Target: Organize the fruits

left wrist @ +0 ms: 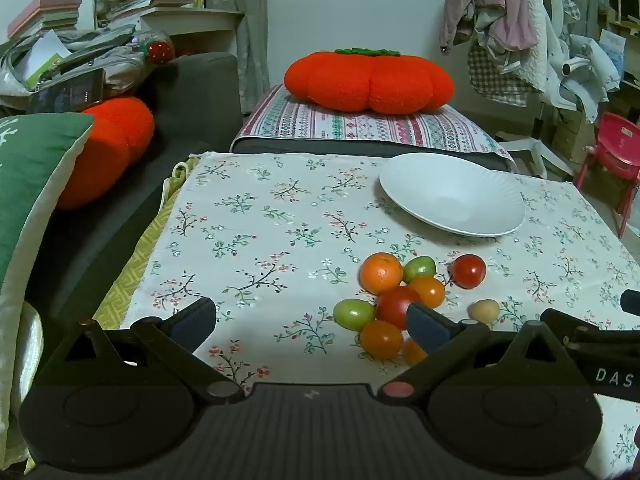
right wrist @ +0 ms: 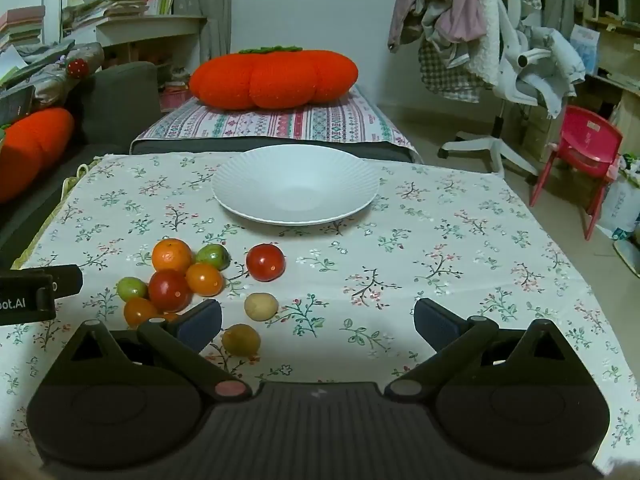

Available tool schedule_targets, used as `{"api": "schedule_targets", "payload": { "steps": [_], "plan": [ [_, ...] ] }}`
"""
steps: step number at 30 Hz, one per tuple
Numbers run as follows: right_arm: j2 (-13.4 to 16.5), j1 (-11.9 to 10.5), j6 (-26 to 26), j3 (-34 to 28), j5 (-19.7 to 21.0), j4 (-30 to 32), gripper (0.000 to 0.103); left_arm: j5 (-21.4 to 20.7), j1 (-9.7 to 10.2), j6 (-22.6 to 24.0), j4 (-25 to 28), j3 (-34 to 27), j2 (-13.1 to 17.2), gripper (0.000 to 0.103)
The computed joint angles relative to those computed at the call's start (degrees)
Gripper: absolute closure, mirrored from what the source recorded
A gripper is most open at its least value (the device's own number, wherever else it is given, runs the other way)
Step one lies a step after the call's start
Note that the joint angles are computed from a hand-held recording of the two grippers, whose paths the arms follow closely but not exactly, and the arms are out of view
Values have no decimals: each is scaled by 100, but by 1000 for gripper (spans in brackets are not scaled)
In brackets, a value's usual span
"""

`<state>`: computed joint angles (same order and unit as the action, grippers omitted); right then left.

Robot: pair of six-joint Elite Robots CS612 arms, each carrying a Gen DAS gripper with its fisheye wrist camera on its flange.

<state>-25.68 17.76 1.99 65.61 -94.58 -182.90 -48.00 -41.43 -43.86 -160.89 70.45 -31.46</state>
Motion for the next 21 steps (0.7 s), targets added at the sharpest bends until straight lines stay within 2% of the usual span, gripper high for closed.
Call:
{"api": "schedule_targets", "payload": {
  "steps": [21],
  "plan": [
    [16,2,12,-19,-2,19,0,1,-8,-37,-21,15,0,6]
  ]
}}
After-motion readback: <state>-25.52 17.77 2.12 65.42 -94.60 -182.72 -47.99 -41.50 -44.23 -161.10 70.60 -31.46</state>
